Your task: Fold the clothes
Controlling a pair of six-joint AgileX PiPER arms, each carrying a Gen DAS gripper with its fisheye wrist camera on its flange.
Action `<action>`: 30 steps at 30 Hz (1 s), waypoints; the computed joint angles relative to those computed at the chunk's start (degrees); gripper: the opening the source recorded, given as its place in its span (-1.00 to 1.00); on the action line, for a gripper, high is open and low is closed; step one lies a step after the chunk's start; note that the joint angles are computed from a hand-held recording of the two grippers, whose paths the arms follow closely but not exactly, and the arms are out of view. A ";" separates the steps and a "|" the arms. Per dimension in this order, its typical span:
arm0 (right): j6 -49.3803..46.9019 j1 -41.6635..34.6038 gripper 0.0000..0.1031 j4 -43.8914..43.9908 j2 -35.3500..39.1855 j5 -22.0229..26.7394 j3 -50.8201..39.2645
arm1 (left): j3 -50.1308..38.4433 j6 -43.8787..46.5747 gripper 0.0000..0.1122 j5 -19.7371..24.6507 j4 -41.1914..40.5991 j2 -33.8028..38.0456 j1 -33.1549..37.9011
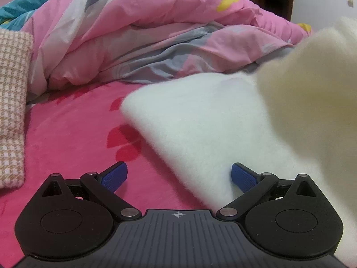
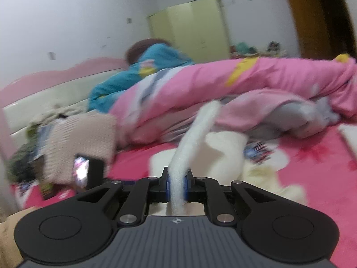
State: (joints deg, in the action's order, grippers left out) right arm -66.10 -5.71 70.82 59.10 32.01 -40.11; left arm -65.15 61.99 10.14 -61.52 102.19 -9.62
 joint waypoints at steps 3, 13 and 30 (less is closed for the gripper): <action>-1.36 2.03 -0.78 2.23 -2.28 1.27 3.47 | 1.71 5.24 0.77 1.39 -6.03 -1.69 1.92; -9.82 -2.58 -0.79 12.74 -4.31 12.22 12.90 | 10.35 6.15 0.75 27.58 -19.31 -9.79 20.10; -16.39 11.41 -0.72 10.78 -5.24 8.81 24.08 | 20.57 -10.73 0.77 16.11 5.45 -23.97 0.40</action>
